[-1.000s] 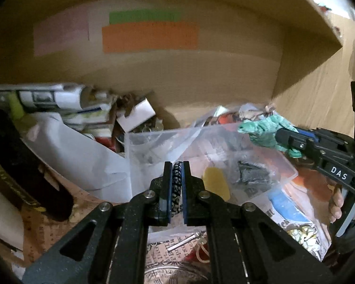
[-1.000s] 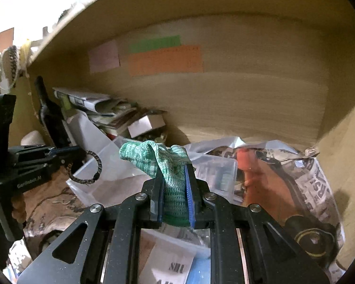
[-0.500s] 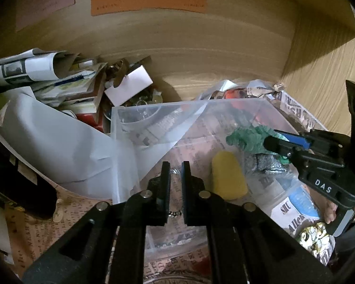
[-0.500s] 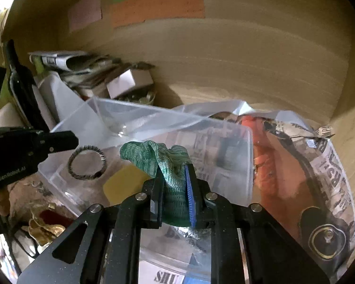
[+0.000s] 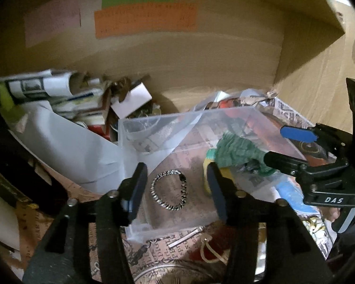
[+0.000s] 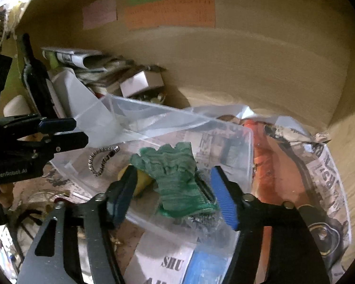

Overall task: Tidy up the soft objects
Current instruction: 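Grasp the floral cloth with the right tool while the left tool grasps the gold-and-red trinket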

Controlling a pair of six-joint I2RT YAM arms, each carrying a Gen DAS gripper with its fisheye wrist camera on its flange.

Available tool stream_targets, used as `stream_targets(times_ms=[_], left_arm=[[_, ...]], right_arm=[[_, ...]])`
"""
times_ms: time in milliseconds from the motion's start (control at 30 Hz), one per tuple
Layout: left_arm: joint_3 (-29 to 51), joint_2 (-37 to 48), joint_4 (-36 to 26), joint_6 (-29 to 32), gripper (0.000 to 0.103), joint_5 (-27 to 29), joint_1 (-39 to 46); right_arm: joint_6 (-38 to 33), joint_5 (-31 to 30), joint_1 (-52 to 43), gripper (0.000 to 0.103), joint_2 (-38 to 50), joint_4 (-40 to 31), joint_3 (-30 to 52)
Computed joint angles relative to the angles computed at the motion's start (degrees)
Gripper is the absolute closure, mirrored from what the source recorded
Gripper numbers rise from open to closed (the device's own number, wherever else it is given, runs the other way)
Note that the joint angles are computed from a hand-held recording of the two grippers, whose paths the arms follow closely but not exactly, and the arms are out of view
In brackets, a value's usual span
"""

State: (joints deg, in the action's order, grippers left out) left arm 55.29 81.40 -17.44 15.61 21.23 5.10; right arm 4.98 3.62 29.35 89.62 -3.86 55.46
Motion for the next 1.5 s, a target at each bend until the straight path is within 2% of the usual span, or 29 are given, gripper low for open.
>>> stream_targets(times_ms=[100, 233, 333, 400, 667, 967, 1067, 1133, 1200, 1267, 1300, 1333, 1400, 1467, 1500], left_arm=[[-1.8, -3.4, 0.2, 0.0, 0.035, 1.0, 0.9], [-4.1, -7.4, -0.6, 0.8, 0.026, 2.4, 2.0], [-6.4, -10.4, -1.2, 1.5, 0.017, 3.3, 2.7], [-8.0, -12.3, -1.8, 2.2, 0.016, 3.6, 2.9], [-13.8, -15.2, -3.6, 4.8, 0.016, 3.7, 2.3], [-17.7, -12.1, -1.4, 3.6, 0.016, 2.2, 0.6], [-17.0, -10.4, -0.6, 2.8, 0.023, 1.1, -0.7], [-16.1, -8.8, -0.3, 2.6, 0.031, 0.4, -1.7], [-15.2, -7.6, -0.3, 2.9, 0.033, 0.0, -2.2], [-14.9, -6.5, 0.6, 2.7, 0.035, -0.6, -2.9], [-14.7, -6.1, 0.6, 2.8, 0.039, -0.6, -2.9], [-14.4, -5.6, 0.6, 2.9, 0.045, -0.5, -3.1], [-13.9, -4.6, 0.7, 2.8, 0.046, -0.2, -3.2], [-14.2, -4.6, 1.4, 2.7, 0.049, -0.1, -3.3], [-14.3, -4.5, 1.6, 2.6, 0.053, -0.2, -3.3]], right_arm=[[0.0, 0.5, 0.4, 0.030, -4.1, 0.8, -2.3], [-0.1, 1.0, 1.2, 0.022, -9.3, 1.3, -5.3], [-0.1, 1.5, 2.0, 0.020, -13.1, 1.3, -8.1], [0.0, 1.9, 2.6, 0.020, -15.2, 1.2, -10.0], [2.2, 4.2, 4.3, 0.020, -21.4, -0.1, -18.6], [6.9, 0.7, 3.0, 0.020, -24.1, -1.2, -27.4], [7.2, 0.2, 3.7, 0.020, -23.8, -0.6, -28.7], [6.8, 0.1, 3.9, 0.020, -22.9, 0.2, -29.1], [6.4, 0.6, 4.4, 0.021, -22.1, 1.2, -29.4], [6.0, 1.1, 4.4, 0.030, -21.5, 2.4, -29.8], [6.0, 1.2, 4.4, 0.033, -21.2, 2.7, -29.9], [5.9, 1.2, 4.2, 0.039, -21.1, 2.7, -29.9], [5.5, 1.2, 3.7, 0.050, -21.1, 2.8, -30.0], [5.0, 0.8, 2.7, 0.065, -21.3, 2.9, -30.2], [4.9, 0.7, 2.2, 0.069, -21.5, 2.9, -30.3]])
